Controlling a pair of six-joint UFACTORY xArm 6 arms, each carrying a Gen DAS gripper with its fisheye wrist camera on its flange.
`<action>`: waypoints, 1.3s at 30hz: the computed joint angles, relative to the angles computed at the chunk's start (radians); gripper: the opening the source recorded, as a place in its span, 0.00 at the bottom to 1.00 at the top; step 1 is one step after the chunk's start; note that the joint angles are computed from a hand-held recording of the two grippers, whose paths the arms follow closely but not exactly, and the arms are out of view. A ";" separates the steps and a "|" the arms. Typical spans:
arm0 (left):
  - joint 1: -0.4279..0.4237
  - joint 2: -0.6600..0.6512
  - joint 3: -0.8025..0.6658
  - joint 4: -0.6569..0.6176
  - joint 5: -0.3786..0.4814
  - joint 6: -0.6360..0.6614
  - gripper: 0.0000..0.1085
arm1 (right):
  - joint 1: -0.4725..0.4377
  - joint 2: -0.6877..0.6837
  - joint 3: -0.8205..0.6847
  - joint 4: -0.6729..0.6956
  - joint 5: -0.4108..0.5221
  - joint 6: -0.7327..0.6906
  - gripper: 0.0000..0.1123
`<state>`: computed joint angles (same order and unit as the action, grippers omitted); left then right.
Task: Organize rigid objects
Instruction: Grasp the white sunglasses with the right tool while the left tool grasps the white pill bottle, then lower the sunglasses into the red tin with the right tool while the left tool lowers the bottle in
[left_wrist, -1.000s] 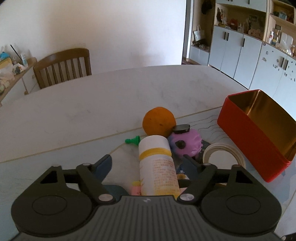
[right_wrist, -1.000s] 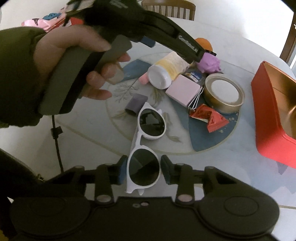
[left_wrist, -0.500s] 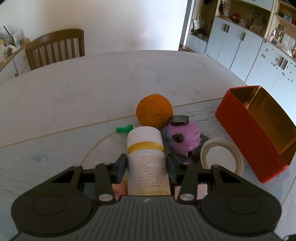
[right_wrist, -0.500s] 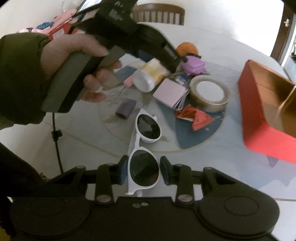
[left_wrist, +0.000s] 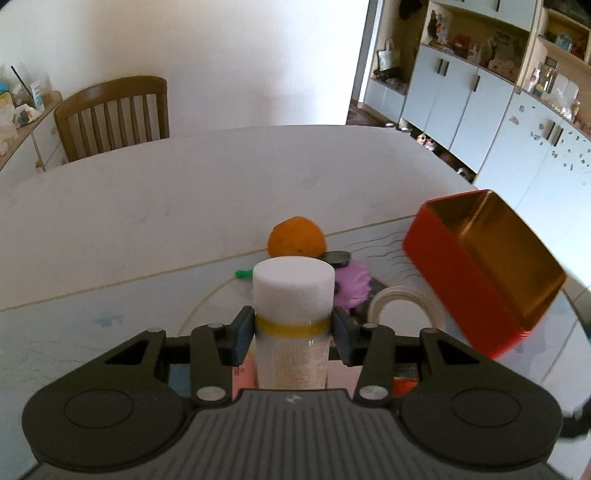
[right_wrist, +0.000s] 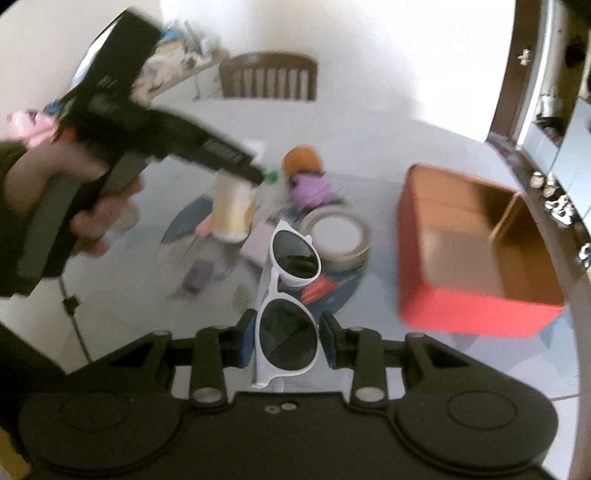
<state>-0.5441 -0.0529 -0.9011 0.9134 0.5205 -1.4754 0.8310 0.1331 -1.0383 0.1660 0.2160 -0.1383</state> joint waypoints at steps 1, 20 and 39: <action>-0.007 -0.006 -0.003 -0.007 0.009 0.008 0.41 | -0.010 -0.007 -0.001 -0.013 -0.005 0.010 0.31; -0.129 0.143 -0.343 -0.115 0.156 0.115 0.41 | -0.227 0.114 -0.172 0.158 -0.021 -0.286 0.32; -0.130 0.794 -1.179 -0.609 0.397 0.558 0.40 | -0.305 0.273 -0.336 0.269 0.077 -0.525 0.31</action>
